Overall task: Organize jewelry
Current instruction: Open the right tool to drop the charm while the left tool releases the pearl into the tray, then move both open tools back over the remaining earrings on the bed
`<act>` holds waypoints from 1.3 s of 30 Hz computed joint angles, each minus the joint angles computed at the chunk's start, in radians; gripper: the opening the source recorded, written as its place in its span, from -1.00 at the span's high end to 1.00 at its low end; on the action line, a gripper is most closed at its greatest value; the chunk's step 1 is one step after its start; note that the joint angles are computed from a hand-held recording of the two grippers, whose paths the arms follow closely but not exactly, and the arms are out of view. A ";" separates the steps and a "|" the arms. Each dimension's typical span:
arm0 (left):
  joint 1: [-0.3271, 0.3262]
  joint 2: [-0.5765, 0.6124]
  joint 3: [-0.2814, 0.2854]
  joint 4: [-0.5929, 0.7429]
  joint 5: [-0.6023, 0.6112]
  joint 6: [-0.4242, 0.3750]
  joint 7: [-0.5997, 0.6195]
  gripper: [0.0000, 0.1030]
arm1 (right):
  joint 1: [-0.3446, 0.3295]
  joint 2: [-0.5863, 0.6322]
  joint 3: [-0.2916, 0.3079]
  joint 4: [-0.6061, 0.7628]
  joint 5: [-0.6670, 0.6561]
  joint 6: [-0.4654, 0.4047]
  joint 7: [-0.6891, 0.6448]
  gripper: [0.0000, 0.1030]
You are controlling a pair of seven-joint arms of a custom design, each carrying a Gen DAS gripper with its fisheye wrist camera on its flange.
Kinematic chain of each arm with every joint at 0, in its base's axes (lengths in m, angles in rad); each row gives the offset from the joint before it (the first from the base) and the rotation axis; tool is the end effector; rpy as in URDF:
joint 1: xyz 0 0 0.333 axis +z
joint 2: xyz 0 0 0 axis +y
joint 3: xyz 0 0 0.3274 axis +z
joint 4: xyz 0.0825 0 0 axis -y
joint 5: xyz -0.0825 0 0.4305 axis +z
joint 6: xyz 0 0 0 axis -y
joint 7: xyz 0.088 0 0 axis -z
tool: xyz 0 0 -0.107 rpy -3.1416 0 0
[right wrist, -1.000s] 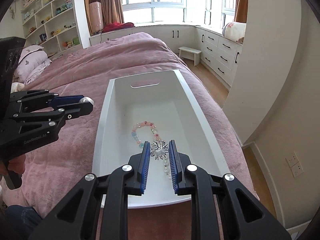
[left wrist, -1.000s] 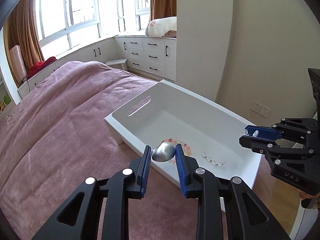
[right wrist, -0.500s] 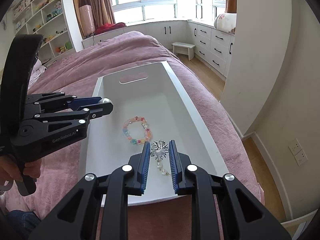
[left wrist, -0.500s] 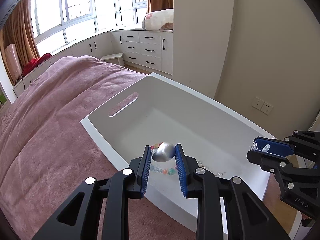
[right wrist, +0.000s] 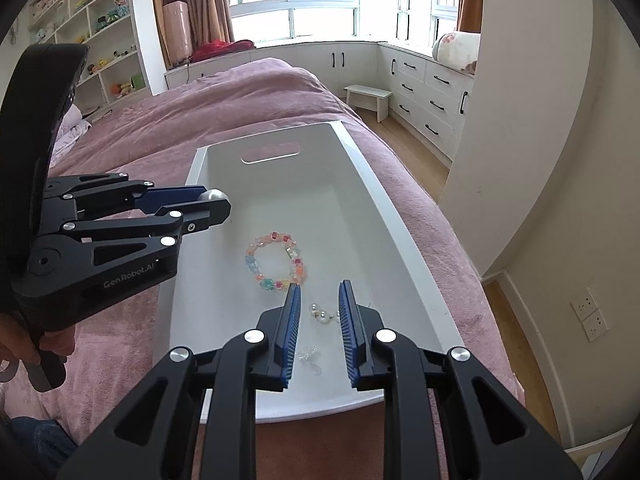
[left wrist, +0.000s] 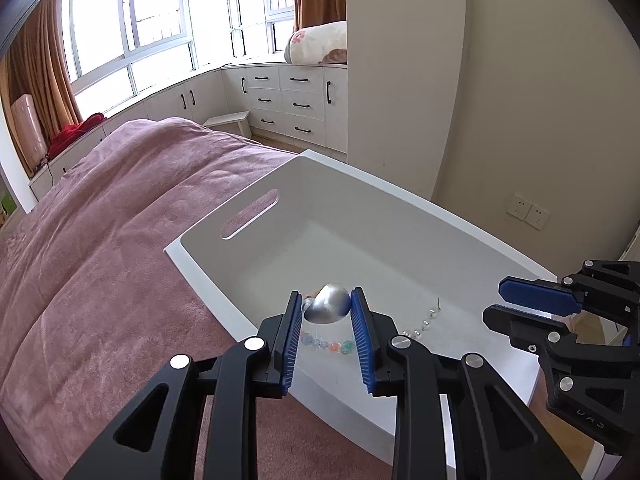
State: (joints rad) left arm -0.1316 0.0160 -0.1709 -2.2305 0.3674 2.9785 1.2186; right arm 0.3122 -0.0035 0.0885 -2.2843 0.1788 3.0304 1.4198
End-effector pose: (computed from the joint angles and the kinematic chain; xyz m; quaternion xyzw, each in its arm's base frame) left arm 0.5743 -0.2051 0.4300 -0.5568 0.7468 -0.2756 0.2373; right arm 0.5560 0.2210 0.4234 -0.7706 0.5210 -0.1909 0.3134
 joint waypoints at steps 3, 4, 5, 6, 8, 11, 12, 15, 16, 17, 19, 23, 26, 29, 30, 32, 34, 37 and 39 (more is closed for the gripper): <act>0.001 -0.006 0.006 -0.004 0.084 0.016 -0.068 0.17 | -0.005 0.002 -0.004 0.003 -0.070 -0.004 0.058 0.57; 0.003 -0.010 0.007 -0.007 0.099 0.025 -0.084 0.04 | -0.006 0.001 -0.004 0.002 -0.086 -0.005 0.073 0.50; 0.005 -0.013 0.008 -0.010 0.120 0.032 -0.105 -0.08 | -0.006 0.001 -0.004 0.004 -0.092 -0.010 0.079 0.17; 0.008 -0.017 0.009 -0.014 0.142 0.041 -0.126 -0.12 | -0.009 0.000 -0.006 0.004 -0.139 -0.010 0.120 -0.28; 0.016 -0.023 0.011 -0.018 0.191 0.053 -0.169 -0.30 | -0.017 -0.006 -0.007 -0.008 -0.259 0.018 0.221 -0.45; 0.026 -0.031 0.011 -0.019 0.258 0.055 -0.235 -0.34 | -0.023 -0.009 -0.003 -0.005 -0.334 0.011 0.273 -0.43; 0.026 -0.033 0.011 -0.023 0.234 0.060 -0.218 -0.34 | -0.025 -0.008 -0.002 -0.003 -0.347 0.008 0.284 -0.43; 0.032 -0.046 0.009 -0.036 0.213 0.063 -0.209 -0.36 | -0.023 -0.010 0.000 -0.002 -0.358 0.002 0.291 -0.45; 0.036 -0.052 0.009 -0.042 0.223 0.063 -0.221 -0.37 | -0.023 -0.009 0.000 0.000 -0.372 -0.001 0.300 -0.48; 0.038 -0.059 0.009 -0.049 0.217 0.064 -0.217 -0.39 | -0.024 -0.011 0.001 0.000 -0.383 -0.002 0.309 -0.53; 0.045 -0.077 0.008 -0.068 0.217 0.062 -0.217 -0.40 | -0.022 -0.016 0.003 -0.008 -0.386 0.006 0.312 -0.57; 0.075 -0.121 0.004 -0.111 0.234 0.066 -0.236 -0.42 | -0.015 -0.021 0.010 -0.014 -0.345 0.015 0.284 -0.67; 0.091 -0.164 0.010 -0.152 0.204 0.072 -0.238 -0.47 | -0.007 -0.026 0.017 -0.016 -0.315 0.020 0.256 -0.74; 0.159 -0.220 -0.019 -0.201 0.252 0.086 -0.319 -0.48 | 0.010 -0.029 0.023 -0.019 -0.236 0.033 0.195 -0.76; 0.169 -0.235 -0.021 -0.215 0.254 0.089 -0.328 -0.48 | 0.016 -0.029 0.024 -0.016 -0.204 0.031 0.173 -0.76; 0.183 -0.275 -0.012 -0.254 0.240 0.092 -0.331 -0.49 | 0.044 -0.031 0.024 -0.013 -0.075 0.031 0.073 -0.78; 0.205 -0.319 -0.009 -0.297 0.227 0.091 -0.338 -0.55 | 0.060 -0.033 0.032 -0.010 -0.017 0.035 0.029 -0.80; 0.245 -0.386 -0.001 -0.366 0.200 0.086 -0.352 -0.57 | 0.077 -0.026 0.053 -0.003 -0.021 0.054 0.037 -0.87; 0.247 -0.427 0.028 -0.409 0.160 0.079 -0.346 -0.58 | 0.099 -0.010 0.064 0.011 0.009 0.067 0.012 -0.91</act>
